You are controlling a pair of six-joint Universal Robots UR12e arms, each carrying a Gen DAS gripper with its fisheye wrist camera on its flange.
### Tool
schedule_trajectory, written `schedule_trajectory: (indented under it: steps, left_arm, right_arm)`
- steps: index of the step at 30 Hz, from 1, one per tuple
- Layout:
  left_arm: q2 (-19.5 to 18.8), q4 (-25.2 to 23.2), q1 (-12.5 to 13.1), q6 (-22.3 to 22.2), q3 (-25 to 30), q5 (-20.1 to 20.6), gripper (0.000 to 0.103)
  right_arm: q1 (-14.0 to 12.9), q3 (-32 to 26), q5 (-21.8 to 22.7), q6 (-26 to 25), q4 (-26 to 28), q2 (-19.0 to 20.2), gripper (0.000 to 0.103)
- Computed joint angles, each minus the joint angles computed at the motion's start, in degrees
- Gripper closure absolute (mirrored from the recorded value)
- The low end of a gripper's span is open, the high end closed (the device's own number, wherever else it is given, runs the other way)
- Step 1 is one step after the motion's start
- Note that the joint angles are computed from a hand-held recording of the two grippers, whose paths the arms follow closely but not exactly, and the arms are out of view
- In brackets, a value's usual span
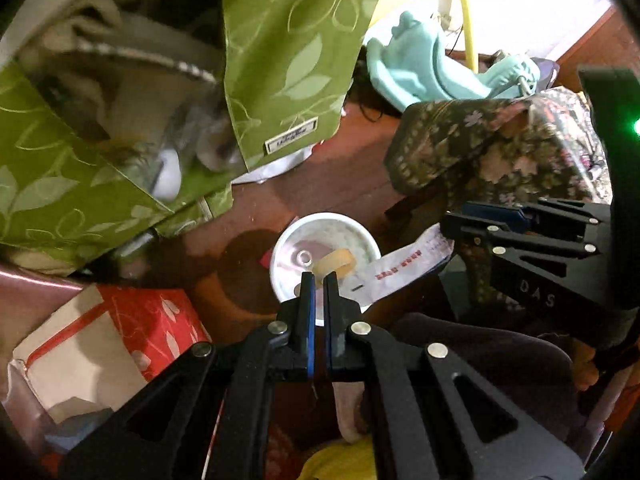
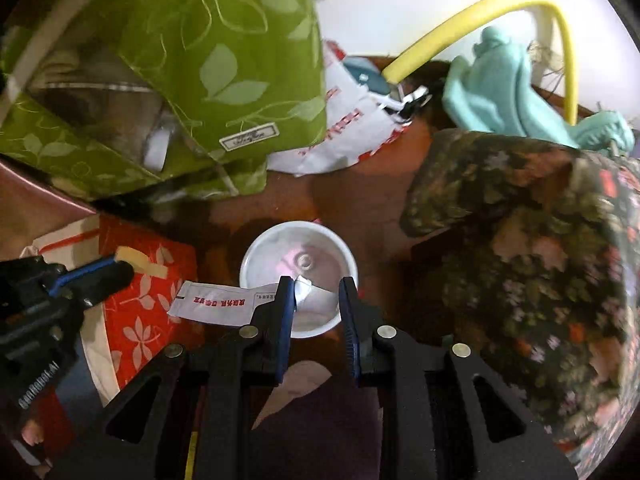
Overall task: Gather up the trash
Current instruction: 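Open both grippers to drop the tape roll and tube into the bin, then move both grippers back up to the items on the bed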
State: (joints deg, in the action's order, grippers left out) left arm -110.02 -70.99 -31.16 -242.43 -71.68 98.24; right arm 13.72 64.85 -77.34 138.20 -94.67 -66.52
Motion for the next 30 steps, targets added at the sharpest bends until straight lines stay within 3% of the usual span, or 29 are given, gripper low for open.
schedule_trajectory:
  steps: [3, 5, 8, 13, 16, 17, 19, 30]
  left_arm:
    - [-0.3, 0.4, 0.7, 0.3, -0.4, -1.5, 0.101]
    - [-0.8, 0.6, 1.1, 0.7, -0.4, -2.6, 0.101]
    - [-1.3, 1.1, 1.6, 1.2, -0.4, -4.2, 0.101]
    - [-2.2, 2.3, 2.1, 2.1, -0.3, -6.8, 0.101]
    - [-2.8, 1.9, 2.3, 2.1, 0.4, -7.7, 0.089]
    - [-3.0, 1.3, 2.2, 2.2, 0.9, -7.6, 0.082]
    - [-3.5, 0.4, 1.9, 2.5, 1.8, -6.7, 0.079]
    - [-4.9, -3.9, 0.0, 4.9, 8.0, -1.3, 0.079]
  right_arm:
    - [0.2, -3.6, 1.2, 0.8, 6.4, 2.3, 0.081]
    - [0.2, -5.0, 1.7, 1.5, 8.8, 3.4, 0.07]
    - [0.0, -5.7, 2.1, 2.4, 9.4, 3.9, 0.061]
    - [-0.4, -5.9, 1.5, 1.9, 8.5, 3.8, 0.061]
    - [-0.7, -5.7, 1.8, 1.3, 7.5, 3.4, 0.061]
    - [-0.9, -5.8, 2.1, 1.2, 7.5, 3.4, 0.061]
    - [-1.2, -6.0, 2.9, 1.0, 7.9, 3.2, 0.061]
    - [-3.6, -3.7, 7.5, 0.2, 5.1, -0.2, 0.061]
